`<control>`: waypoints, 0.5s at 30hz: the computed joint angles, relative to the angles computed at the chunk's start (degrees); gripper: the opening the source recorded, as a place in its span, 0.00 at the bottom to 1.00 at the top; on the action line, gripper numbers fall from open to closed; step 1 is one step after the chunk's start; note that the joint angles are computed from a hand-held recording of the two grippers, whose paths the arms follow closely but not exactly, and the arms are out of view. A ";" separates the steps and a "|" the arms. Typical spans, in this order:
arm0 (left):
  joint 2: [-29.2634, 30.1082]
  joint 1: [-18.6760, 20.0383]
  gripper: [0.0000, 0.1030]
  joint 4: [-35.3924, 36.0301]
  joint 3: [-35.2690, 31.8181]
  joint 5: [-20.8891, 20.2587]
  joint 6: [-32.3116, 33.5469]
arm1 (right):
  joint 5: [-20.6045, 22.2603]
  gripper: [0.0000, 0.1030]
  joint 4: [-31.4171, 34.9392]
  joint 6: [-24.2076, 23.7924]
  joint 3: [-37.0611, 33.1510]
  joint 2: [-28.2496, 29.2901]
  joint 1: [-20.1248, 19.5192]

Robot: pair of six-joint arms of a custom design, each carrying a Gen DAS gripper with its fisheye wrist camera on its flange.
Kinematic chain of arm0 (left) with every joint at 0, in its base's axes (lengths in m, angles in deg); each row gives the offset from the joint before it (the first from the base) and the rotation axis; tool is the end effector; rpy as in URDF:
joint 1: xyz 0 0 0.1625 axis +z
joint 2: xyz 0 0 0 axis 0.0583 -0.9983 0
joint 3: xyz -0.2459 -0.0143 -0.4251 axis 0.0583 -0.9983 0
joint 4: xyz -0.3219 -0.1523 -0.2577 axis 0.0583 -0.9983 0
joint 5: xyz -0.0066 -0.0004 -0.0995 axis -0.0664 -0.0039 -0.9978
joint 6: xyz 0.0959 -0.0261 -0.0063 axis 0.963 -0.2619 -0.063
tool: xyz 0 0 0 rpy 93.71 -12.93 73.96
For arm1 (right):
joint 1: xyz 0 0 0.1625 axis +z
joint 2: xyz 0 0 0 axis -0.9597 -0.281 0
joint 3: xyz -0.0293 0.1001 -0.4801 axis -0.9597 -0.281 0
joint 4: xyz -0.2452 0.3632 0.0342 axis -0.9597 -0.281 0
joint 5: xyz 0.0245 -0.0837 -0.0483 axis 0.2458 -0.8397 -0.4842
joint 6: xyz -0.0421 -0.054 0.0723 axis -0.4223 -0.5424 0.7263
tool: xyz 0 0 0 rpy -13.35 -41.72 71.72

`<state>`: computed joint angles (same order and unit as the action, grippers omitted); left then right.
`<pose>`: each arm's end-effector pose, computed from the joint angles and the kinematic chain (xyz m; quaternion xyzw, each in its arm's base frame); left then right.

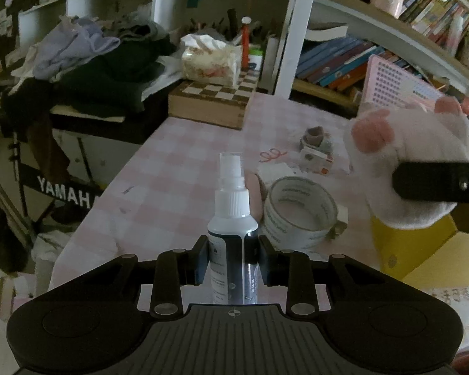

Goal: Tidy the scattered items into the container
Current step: 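Carry the pig and the spray bottle toward the yellow box with both grippers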

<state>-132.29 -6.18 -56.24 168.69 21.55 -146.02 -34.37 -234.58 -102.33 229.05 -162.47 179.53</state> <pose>-0.2413 -0.1856 0.1054 -0.0859 0.8038 -0.4607 0.3664 0.2276 -0.3167 0.2161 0.4857 -0.8616 0.1423 0.0386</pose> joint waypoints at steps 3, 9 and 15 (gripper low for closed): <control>-1.05 -2.00 0.30 0.77 0.30 -0.54 -0.44 | -0.10 0.58 -0.48 0.46 1.11 -1.44 0.18; -1.77 -6.95 0.30 5.86 -0.88 -1.69 -2.83 | -0.57 0.58 -0.13 1.58 3.77 -5.78 0.59; -3.59 -11.75 0.30 8.77 -1.65 -1.74 -5.25 | -1.91 0.58 0.81 2.62 6.39 -10.45 1.16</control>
<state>-135.89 -17.93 -47.47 167.03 19.82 -151.27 -36.28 -233.77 -99.71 235.45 -172.92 180.69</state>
